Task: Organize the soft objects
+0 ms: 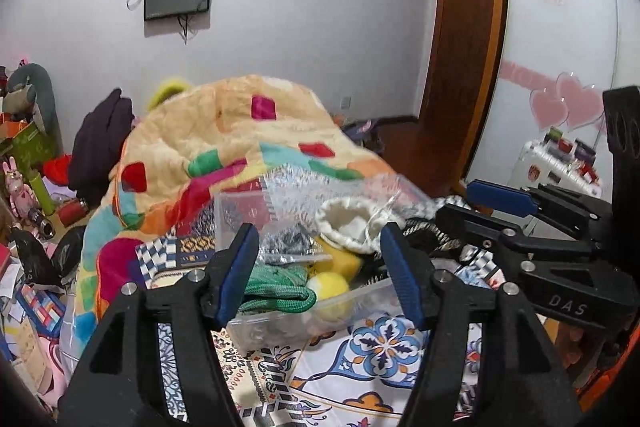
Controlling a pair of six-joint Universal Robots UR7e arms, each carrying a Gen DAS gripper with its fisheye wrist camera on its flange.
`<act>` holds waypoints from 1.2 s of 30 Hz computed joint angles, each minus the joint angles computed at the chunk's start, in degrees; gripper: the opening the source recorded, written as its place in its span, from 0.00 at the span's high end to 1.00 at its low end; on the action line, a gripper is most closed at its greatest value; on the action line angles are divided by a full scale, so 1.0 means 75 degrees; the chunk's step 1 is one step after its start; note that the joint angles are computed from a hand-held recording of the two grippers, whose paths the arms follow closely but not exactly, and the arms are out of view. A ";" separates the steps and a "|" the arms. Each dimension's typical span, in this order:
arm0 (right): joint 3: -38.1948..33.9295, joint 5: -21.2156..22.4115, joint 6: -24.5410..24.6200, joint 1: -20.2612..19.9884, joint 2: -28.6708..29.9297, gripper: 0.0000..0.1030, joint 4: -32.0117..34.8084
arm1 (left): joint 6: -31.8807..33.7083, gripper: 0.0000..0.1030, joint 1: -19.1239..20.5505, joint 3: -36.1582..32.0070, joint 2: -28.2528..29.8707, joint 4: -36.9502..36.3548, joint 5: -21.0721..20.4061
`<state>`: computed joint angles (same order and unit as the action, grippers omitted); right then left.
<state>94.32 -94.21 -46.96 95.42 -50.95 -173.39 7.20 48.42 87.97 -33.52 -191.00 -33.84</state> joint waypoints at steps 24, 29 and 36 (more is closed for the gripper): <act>0.1390 0.1541 -0.0089 0.0011 -0.0907 0.05 -0.2313 | 0.2228 0.01 -0.1050 0.0757 -0.0102 -0.3681 0.0616; 0.1424 0.1591 -0.0047 -0.0013 -0.0899 0.05 -0.2381 | 0.2340 0.01 -0.1091 0.0732 -0.0022 -0.3775 0.0691; 0.1555 0.1651 -0.0024 -0.0105 -0.0985 0.05 -0.2388 | 0.2301 0.01 -0.1094 0.0708 -0.0006 -0.3679 0.0743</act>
